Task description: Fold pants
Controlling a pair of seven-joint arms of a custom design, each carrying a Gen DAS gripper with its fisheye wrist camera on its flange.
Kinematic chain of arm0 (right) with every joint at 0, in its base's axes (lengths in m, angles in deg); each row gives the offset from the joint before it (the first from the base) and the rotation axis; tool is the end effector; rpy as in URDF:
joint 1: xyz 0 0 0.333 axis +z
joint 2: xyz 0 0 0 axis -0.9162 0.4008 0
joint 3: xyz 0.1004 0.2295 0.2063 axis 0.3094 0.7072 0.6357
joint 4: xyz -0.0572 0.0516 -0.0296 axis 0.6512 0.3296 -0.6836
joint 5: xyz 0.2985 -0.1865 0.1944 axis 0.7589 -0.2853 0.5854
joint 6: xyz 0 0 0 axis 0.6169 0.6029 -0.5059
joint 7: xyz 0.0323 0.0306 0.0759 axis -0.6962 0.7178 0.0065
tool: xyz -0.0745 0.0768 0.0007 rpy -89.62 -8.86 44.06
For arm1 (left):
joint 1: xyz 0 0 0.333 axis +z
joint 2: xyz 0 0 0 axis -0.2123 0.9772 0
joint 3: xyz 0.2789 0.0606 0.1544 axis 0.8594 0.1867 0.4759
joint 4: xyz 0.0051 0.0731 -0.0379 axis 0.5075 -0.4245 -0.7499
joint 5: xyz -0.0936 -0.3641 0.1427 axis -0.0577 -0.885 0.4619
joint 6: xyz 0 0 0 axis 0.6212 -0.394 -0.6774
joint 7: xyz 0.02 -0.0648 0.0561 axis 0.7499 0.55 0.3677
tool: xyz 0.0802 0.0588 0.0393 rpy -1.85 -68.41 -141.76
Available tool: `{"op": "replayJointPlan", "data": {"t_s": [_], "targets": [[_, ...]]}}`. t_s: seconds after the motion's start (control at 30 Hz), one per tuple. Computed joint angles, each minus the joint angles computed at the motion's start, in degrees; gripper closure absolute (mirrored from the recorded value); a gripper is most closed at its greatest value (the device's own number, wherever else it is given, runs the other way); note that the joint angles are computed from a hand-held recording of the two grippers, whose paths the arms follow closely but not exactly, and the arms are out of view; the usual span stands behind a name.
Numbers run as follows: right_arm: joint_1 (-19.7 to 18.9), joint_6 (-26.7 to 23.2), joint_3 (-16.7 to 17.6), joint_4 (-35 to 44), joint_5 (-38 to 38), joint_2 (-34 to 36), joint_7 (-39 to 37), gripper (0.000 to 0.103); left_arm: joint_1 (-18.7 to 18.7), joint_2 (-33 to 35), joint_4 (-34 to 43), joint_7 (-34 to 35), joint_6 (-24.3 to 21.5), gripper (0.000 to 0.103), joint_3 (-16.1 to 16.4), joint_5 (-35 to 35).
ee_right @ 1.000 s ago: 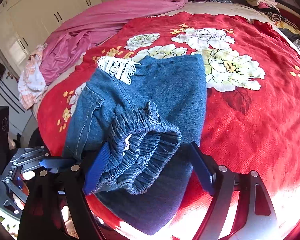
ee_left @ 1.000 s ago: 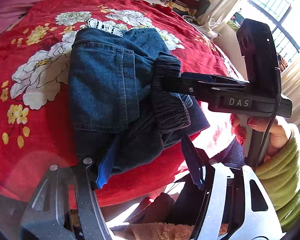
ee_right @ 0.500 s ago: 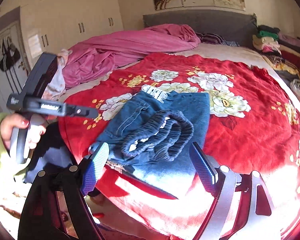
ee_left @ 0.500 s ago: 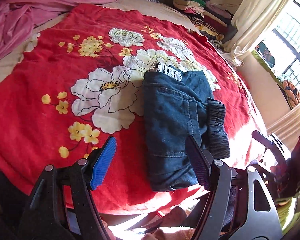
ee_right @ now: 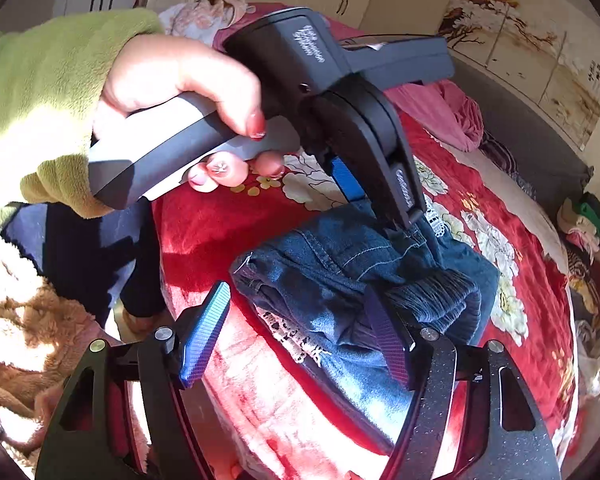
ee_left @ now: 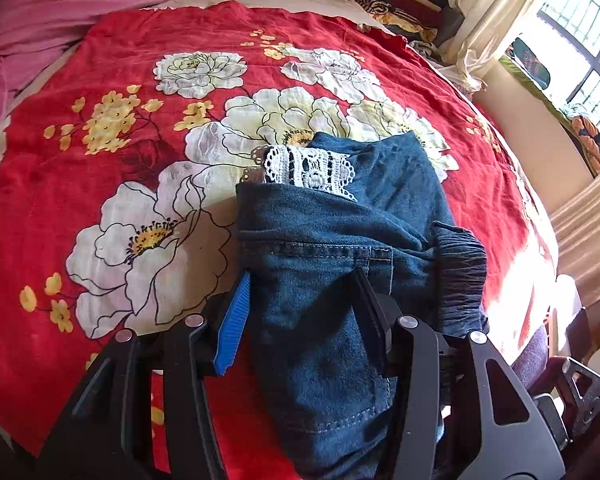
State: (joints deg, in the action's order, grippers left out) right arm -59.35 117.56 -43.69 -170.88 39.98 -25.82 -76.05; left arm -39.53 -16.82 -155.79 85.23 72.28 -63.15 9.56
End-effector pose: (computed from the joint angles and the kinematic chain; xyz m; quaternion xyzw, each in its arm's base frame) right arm 0.6410 0.2383 0.3511 -0.9145 0.0371 -0.2194 0.3380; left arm 0.7024 -0.4114 0.3957 -0.7380 0.6145 -0.2539 0.1150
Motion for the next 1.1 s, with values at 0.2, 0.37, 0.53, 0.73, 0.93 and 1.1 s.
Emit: {"op": "replayJointPlan", "data": {"t_s": [0.2, 0.37, 0.53, 0.73, 0.93, 1.1], "targets": [[1.34, 5.47, 1.9, 0.48, -4.24, 2.79, -5.09, 0.073, 0.81, 2.08, 2.67, 1.36, -1.03, 0.061, -0.5, -1.53], [-0.61, -11.44, -1.28, 1.49, -10.21, 1.01, 7.02, 0.093, 0.53, 1.7, 1.95, 1.3, -0.52, 0.061, -0.14, -1.37], [1.11, -10.09, -4.15, 2.73, -12.42, 3.47, 14.04, 0.093, 0.23, 1.32, 0.87, -0.05, 0.98, 0.061, 0.36, -1.07], [-0.14, -12.22, -3.85, 3.27, -12.53, 4.16, 21.29, 0.093, -0.54, 0.94, 0.49, -0.95, 0.78, 0.061, 1.0, 0.49], [-3.85, -15.5, -2.02, 1.32, -7.13, 1.12, 21.93, 0.092, -1.25, 1.19, 1.06, -2.31, 0.34, 0.061, 1.58, 2.13], [-5.24, -20.0, -2.48, 1.91, 3.73, -1.35, 17.84, 0.089, -1.15, 0.98, 0.67, -2.61, 0.59, 0.061, 1.42, 2.53]]}}
